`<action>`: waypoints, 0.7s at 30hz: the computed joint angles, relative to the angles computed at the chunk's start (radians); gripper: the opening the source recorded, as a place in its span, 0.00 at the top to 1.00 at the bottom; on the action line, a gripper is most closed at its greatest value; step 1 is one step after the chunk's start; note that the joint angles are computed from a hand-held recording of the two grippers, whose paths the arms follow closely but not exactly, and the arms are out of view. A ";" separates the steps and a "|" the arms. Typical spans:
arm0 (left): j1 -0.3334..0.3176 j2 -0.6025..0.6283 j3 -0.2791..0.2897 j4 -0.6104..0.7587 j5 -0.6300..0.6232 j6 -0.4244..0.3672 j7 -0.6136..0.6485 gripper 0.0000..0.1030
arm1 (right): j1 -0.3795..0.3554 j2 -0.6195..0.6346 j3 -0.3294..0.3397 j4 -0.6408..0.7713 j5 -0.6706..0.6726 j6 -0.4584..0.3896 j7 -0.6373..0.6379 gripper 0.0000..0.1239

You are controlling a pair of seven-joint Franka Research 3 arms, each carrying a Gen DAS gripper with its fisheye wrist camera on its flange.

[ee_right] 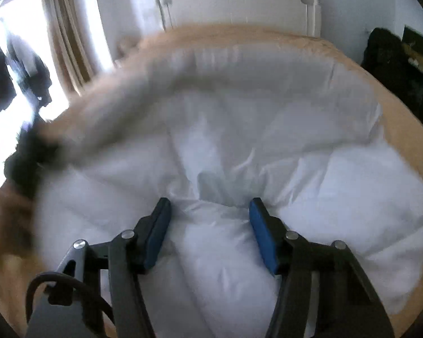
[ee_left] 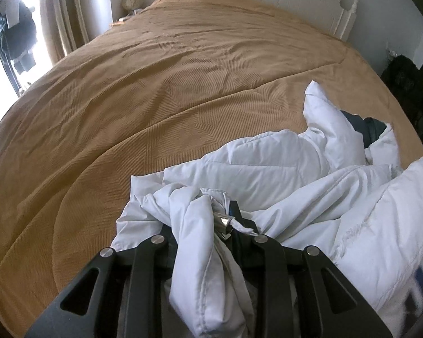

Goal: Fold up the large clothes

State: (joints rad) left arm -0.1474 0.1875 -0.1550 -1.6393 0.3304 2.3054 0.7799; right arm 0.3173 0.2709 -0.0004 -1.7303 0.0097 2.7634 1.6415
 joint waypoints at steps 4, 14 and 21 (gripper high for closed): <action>0.061 -0.021 -0.006 0.032 -0.201 0.004 0.107 0.70 | 0.028 0.023 -0.030 0.010 -0.078 0.001 0.043 0.52; 0.082 -0.089 0.030 0.092 -0.162 0.039 0.038 0.28 | -0.001 -0.002 -0.007 0.006 -0.038 -0.047 0.010 0.51; 0.052 -0.160 -0.004 0.058 -0.066 0.043 0.021 0.03 | 0.003 0.013 -0.011 0.039 -0.042 -0.071 0.021 0.50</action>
State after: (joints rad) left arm -0.0950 0.0273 -0.1589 -1.5813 0.2641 2.3487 0.8005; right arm 0.3202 0.2835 -0.0112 -1.6913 -0.0326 2.6928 1.6629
